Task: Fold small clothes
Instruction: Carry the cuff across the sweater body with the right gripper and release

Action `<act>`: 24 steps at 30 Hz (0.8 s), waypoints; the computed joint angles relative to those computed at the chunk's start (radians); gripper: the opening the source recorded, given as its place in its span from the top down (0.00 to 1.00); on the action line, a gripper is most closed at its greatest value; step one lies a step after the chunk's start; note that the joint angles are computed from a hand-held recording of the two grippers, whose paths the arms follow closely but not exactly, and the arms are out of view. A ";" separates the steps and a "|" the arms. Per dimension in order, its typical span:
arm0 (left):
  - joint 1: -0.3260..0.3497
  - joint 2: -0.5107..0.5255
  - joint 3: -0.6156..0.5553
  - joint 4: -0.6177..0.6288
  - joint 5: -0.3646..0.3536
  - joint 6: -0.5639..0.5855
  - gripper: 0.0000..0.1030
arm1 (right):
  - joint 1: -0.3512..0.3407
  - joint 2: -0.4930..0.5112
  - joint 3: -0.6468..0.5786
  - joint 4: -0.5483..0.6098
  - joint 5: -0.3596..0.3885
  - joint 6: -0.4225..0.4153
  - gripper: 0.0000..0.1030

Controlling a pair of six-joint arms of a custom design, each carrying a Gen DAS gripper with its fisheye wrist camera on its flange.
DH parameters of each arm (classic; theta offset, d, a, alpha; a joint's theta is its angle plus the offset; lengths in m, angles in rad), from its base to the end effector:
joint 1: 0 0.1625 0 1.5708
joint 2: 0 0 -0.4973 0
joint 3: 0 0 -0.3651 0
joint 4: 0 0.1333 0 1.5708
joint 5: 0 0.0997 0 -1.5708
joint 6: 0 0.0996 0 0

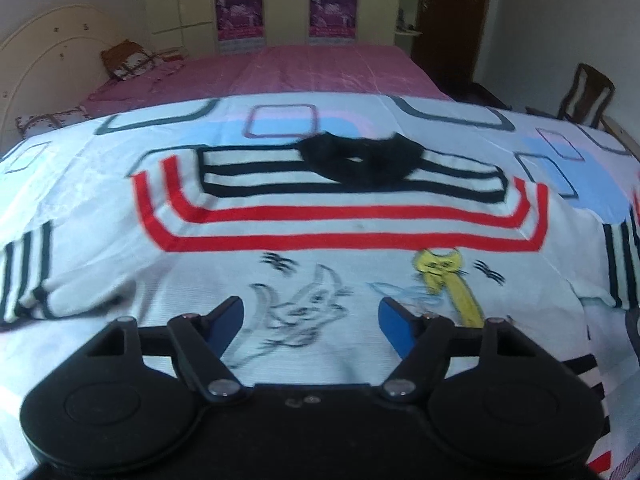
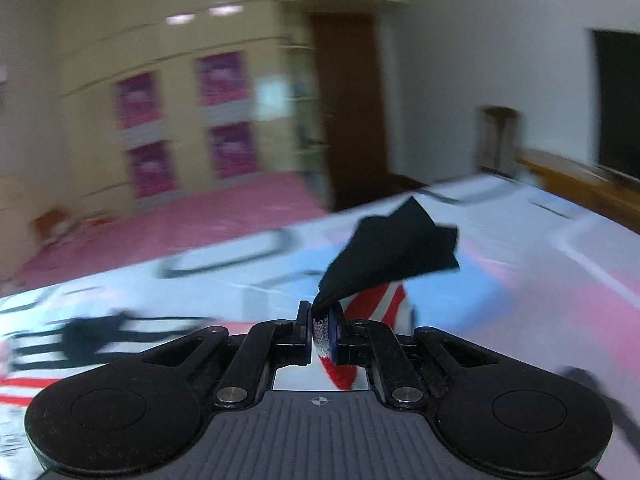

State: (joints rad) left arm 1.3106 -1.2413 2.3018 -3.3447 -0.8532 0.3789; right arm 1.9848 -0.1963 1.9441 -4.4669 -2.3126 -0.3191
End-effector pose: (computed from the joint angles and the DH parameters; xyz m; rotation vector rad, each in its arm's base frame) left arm 0.0728 -0.4993 0.3230 0.4128 2.2597 -0.7957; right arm 0.2742 -0.4599 -0.0391 0.2592 -2.1480 1.3944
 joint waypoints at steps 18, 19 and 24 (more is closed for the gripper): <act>0.178 -0.083 -0.154 0.217 -0.200 0.020 0.24 | 0.101 0.177 -0.339 0.676 0.184 0.283 0.40; 0.181 -0.082 -0.163 0.239 -0.221 0.008 0.23 | 0.102 0.179 -0.334 0.644 0.179 0.272 0.21; 0.194 -0.067 -0.199 0.359 -0.330 -0.061 0.20 | 0.118 0.155 -0.271 0.536 0.139 0.242 0.21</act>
